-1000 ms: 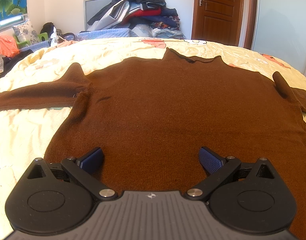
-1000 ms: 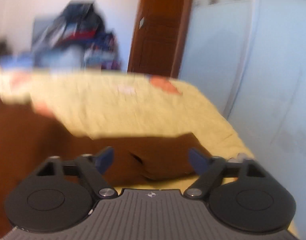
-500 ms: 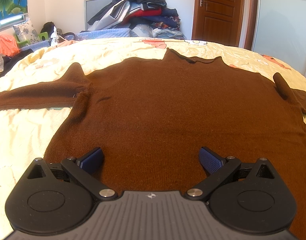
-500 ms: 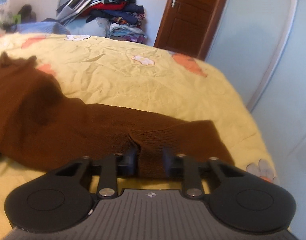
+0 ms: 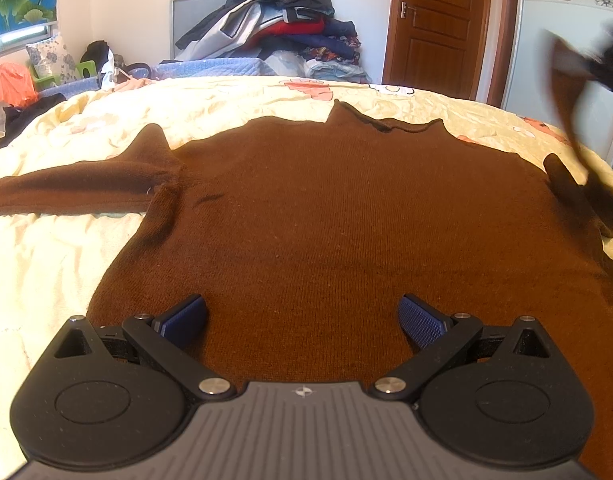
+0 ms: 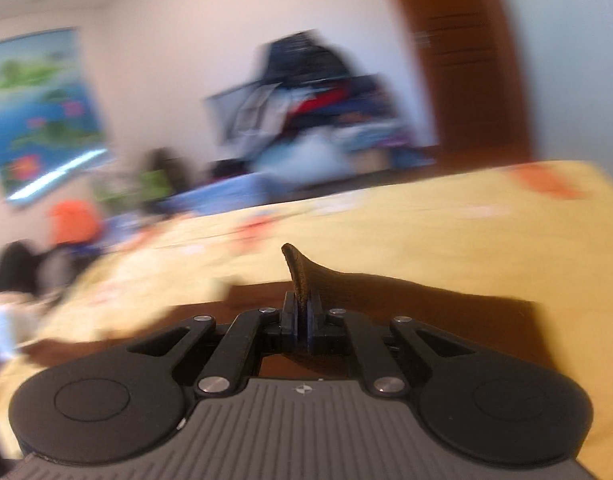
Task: Fold small clothes
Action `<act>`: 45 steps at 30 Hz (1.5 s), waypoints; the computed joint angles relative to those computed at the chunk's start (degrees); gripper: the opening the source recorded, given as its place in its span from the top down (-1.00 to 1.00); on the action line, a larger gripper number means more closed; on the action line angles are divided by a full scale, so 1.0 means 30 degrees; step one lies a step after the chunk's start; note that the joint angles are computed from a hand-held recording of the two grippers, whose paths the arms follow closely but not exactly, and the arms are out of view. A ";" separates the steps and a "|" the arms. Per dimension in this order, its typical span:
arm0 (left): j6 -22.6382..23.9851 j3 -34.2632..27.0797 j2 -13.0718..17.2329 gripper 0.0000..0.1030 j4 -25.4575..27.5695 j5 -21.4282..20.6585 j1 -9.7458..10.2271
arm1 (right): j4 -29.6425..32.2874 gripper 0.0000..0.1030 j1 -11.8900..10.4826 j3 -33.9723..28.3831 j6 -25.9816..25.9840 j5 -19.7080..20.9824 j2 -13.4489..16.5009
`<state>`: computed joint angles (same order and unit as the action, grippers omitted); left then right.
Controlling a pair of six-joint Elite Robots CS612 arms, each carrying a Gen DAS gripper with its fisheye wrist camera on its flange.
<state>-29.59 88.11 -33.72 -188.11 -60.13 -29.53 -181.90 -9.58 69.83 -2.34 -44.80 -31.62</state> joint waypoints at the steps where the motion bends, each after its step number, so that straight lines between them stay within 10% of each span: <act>1: 0.0009 0.0031 -0.0012 -1.00 -0.0036 -0.0019 0.0010 | 0.0483 0.82 0.0380 -0.0019 -0.0326 0.0381 0.0051; 4: 0.0040 0.0041 -0.0010 -1.00 -0.0124 -0.0101 0.0020 | 0.1319 0.37 0.1239 0.0225 -0.1087 0.0738 0.0251; 6: 0.0056 0.0095 -0.0026 -1.00 -0.0213 -0.0155 0.0035 | 0.0090 -0.32 0.1415 0.0961 -0.0332 0.0221 0.0195; 11: 0.0017 0.0162 -0.0346 -1.00 0.0008 -0.1262 0.0255 | -0.0606 -0.27 0.0628 0.3066 0.1783 -0.0973 -0.0253; 18: -0.6324 -0.3161 0.0549 -0.99 0.1218 -1.0884 0.2540 | -0.3395 -0.20 0.0188 0.5066 0.0036 -0.2651 -0.0280; 22: -0.6102 -0.4829 0.1193 -0.97 0.2706 -0.9901 0.2374 | -0.3279 -0.39 0.0274 0.4974 -0.0292 -0.2453 -0.0254; 27: -0.3977 -0.6729 0.1477 0.82 0.7231 -0.7065 0.1807 | -0.3523 -0.42 -0.0044 0.4639 0.1221 -0.1087 0.0089; 31: -0.1510 -0.6969 0.1223 0.91 0.8216 -0.5184 0.1514 | -0.3630 -0.42 -0.0077 0.4610 0.1514 -0.0927 0.0137; 36: 0.2076 -0.5718 0.0370 0.92 0.4894 -0.2048 0.1414 | -0.3648 -0.42 -0.0088 0.4517 0.1713 -0.0813 0.0191; 45: 0.0929 -0.5026 0.0222 0.92 0.8042 0.0364 0.2409 | -0.3624 -0.47 -0.0177 0.4466 0.1828 -0.0497 0.0236</act>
<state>-26.80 73.03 -33.05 -163.99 -59.03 -22.31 -192.77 -10.11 83.23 3.14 -46.29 -30.91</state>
